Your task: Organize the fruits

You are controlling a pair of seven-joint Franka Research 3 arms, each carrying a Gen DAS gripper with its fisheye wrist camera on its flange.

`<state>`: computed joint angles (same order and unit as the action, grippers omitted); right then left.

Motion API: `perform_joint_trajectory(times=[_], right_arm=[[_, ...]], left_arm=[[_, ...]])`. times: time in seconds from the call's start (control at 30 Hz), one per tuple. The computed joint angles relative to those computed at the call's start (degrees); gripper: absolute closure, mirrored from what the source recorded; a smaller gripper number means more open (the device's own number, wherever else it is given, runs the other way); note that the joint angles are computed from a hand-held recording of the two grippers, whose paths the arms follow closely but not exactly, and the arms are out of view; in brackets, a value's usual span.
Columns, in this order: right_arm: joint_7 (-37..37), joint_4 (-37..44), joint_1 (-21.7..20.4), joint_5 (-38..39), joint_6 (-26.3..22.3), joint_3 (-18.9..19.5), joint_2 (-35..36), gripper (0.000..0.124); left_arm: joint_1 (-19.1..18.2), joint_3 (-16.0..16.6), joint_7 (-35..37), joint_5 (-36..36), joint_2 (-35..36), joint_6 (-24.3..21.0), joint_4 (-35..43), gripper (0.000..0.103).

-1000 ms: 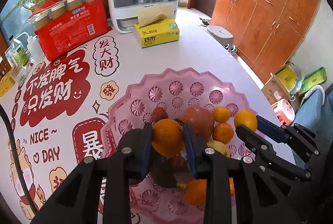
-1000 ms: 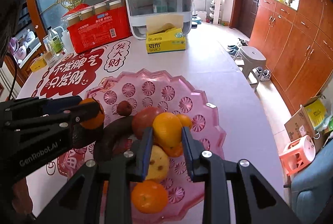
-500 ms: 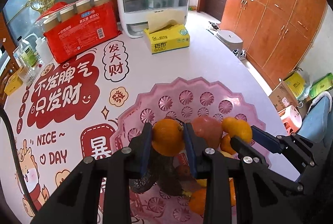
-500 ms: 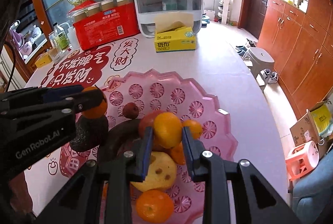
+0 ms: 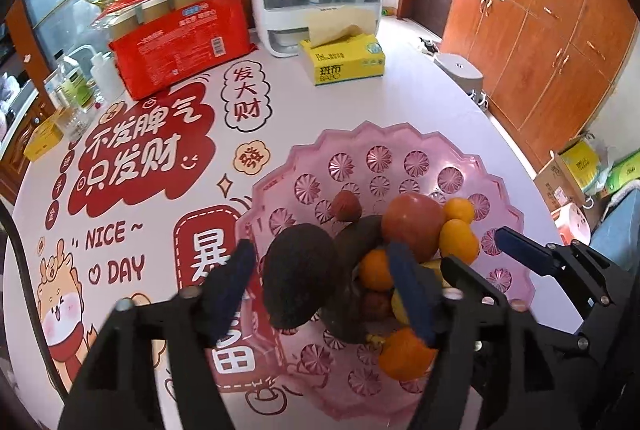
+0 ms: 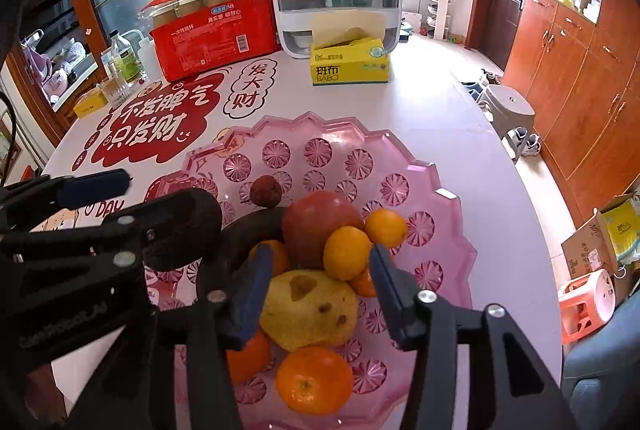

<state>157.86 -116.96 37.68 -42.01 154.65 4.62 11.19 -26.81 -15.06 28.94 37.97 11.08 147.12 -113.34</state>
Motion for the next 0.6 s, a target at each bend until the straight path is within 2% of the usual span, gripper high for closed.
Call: perform_joint_trajectory(times=[0.2, 0.37, 0.43, 0.53, 0.6], right_arm=[[3.0, -1.1, 0.3, -1.3, -1.4, 0.5, -1.5, 0.07], [3.9, -1.5, 0.1, -0.7, -2.7, 1.8, -2.8, 0.07], [3.9, -1.5, 0.1, -0.2, -3.6, 2.4, -3.4, 0.07], [3.9, -1.6, 0.1, 1.3, -4.9, 3.5, -4.4, 0.07], [3.6, -2.0, 0.0, 2.4, -5.0, 4.2, -5.4, 0.07]], left_arm=[[-0.4, -0.1, -5.8, 3.5, -3.7, -2.4, -3.3, 0.015], [0.3, -1.2, -9.3, 4.7, -7.9, -6.1, -6.5, 0.014], [0.5, -1.9, -11.1, 5.4, -9.9, -9.6, -7.6, 0.013], [0.9, -3.0, -9.4, 2.7, -12.0, -14.5, -7.9, 0.008], [1.3, -3.4, -8.9, 1.6, -14.7, -14.2, -9.8, 0.008]])
